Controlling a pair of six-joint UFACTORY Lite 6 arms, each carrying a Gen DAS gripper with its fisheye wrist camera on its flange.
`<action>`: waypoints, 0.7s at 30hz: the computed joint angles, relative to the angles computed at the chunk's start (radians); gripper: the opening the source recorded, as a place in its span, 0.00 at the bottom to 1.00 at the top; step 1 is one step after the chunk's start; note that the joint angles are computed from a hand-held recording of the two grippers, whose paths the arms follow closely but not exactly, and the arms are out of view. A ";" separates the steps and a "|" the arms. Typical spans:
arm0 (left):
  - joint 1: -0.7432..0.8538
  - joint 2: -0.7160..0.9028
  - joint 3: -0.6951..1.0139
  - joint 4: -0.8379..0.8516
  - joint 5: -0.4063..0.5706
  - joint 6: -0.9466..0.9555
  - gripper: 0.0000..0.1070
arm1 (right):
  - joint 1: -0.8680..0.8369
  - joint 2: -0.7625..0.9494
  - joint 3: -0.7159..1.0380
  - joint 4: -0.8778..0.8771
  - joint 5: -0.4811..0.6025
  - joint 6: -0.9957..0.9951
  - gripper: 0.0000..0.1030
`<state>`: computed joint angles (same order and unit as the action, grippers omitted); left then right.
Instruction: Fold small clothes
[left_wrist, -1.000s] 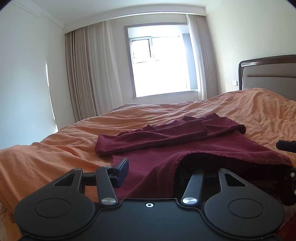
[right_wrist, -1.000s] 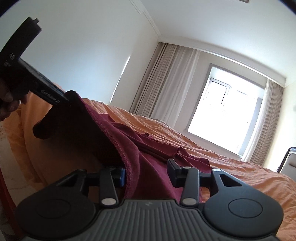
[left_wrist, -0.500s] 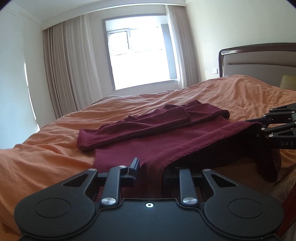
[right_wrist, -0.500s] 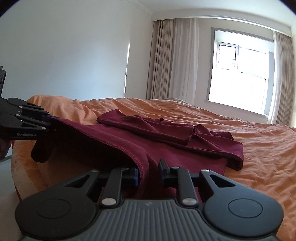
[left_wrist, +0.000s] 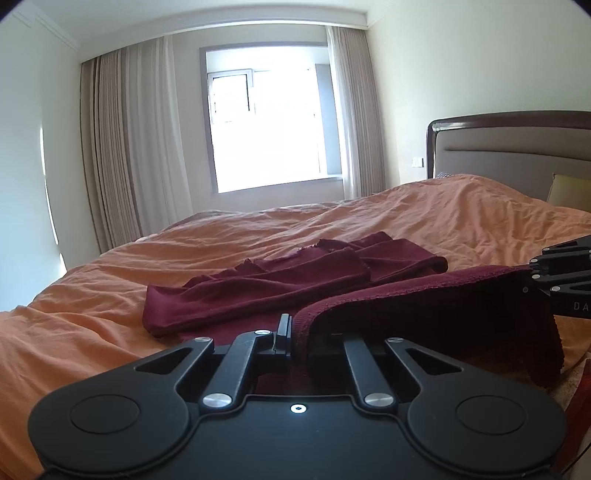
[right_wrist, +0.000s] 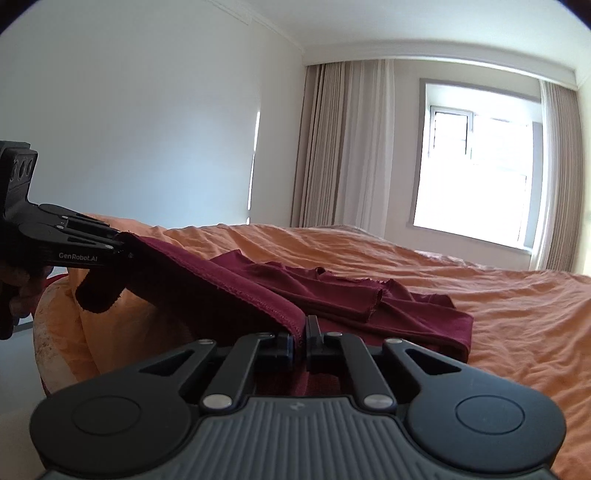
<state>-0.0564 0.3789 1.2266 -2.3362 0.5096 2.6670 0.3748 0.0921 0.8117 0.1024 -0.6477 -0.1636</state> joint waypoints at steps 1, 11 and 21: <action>0.012 -0.037 -0.042 0.022 0.032 -0.012 0.07 | 0.026 -0.036 -0.046 0.062 -0.036 -0.060 0.07; 0.090 -0.397 -0.556 -0.078 0.336 0.253 0.05 | 0.413 -0.275 -0.344 0.608 -0.268 -0.580 0.05; 0.310 -0.744 -0.877 0.314 0.392 0.104 0.05 | 0.818 -0.558 -0.488 1.168 -0.200 -1.060 0.05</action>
<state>0.2532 -0.3653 0.3493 -2.0222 0.9020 2.7709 1.1931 -0.4656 0.3239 1.2701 -0.8480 -1.2239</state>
